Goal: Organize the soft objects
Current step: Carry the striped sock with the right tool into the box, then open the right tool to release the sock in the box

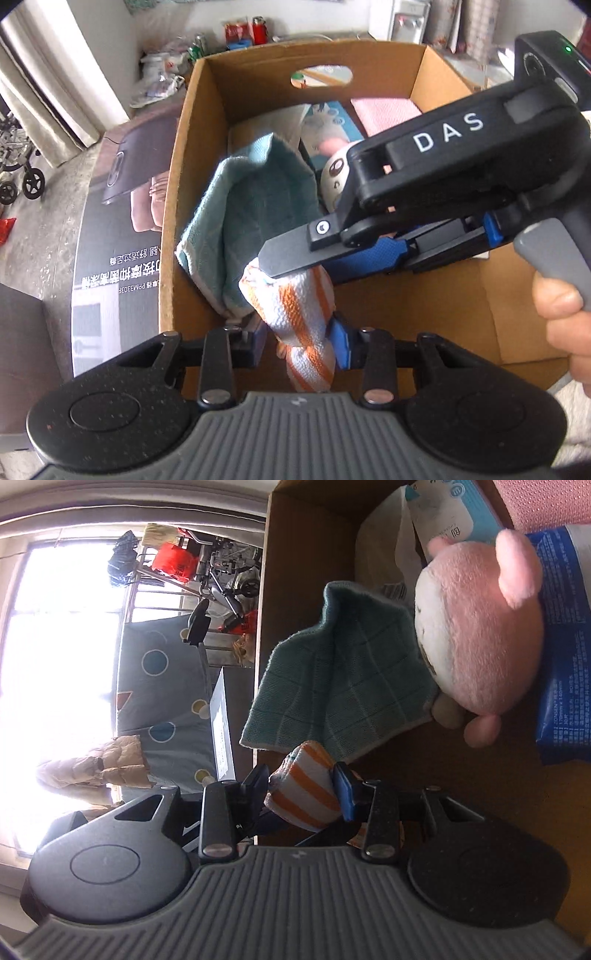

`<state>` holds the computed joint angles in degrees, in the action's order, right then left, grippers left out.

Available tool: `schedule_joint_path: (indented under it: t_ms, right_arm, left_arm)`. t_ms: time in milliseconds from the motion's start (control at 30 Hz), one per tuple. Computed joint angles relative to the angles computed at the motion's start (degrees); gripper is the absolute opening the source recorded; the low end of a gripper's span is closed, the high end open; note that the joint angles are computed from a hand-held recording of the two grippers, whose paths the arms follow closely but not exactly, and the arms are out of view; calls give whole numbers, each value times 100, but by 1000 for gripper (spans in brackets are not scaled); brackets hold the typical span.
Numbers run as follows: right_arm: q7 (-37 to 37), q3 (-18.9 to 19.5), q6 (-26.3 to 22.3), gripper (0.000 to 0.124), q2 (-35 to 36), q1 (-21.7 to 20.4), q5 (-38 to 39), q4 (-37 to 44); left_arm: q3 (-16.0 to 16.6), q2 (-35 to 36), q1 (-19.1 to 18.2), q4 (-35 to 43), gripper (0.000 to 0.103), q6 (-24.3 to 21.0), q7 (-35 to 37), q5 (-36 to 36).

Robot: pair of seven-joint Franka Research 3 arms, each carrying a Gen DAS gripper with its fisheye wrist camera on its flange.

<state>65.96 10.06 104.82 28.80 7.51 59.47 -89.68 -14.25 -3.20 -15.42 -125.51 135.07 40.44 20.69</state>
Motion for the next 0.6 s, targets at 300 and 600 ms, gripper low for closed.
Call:
schedule_joint_path:
  t_ms: [300,600]
  right_arm:
    - [494,-96,860,33,-192,406,-565,-301]
    - [771,32,1362,34,-136,701,-905,-316]
  left_arm:
    - [-48,-108,-17,-118,46,-175,17,257]
    - [-72,-180,-41,-276,46,-153,-310,345]
